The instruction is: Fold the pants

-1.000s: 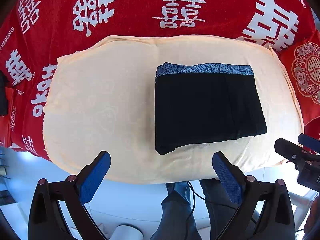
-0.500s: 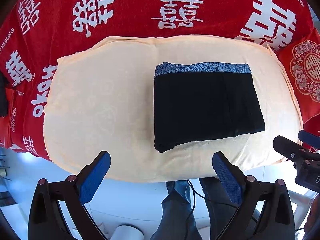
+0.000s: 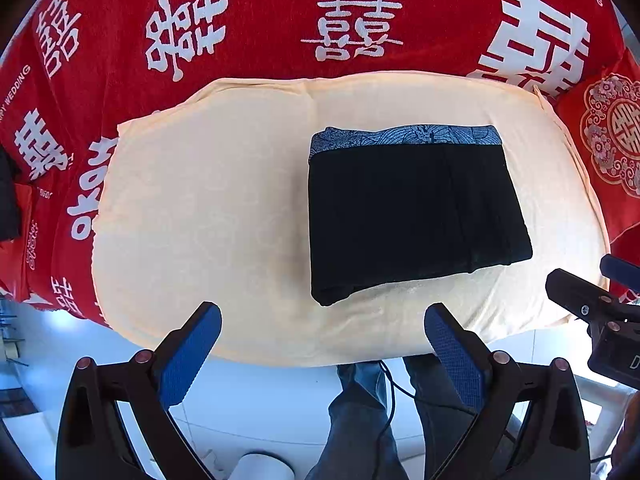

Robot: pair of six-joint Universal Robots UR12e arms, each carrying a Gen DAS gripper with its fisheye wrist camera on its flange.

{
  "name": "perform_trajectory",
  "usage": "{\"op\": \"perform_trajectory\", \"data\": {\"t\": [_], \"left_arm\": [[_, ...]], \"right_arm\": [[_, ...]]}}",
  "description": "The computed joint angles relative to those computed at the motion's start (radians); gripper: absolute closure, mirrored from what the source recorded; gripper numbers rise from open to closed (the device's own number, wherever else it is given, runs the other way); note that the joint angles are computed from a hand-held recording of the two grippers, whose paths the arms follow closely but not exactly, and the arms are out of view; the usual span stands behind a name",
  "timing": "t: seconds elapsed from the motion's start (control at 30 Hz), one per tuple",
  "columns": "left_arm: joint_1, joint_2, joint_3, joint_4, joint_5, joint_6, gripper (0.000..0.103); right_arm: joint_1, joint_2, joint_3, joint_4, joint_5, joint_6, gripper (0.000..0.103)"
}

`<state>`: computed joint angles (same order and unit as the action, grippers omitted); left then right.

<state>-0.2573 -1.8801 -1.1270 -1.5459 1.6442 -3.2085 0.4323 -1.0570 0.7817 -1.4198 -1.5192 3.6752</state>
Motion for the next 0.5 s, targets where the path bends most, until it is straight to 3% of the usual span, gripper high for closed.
{"op": "perform_trajectory", "data": {"t": [0.5], "left_arm": [[-0.002, 0.003, -0.005, 0.002, -0.013, 0.001, 0.001]], "right_arm": [[0.001, 0.001, -0.004, 0.009, -0.011, 0.000, 0.007]]}}
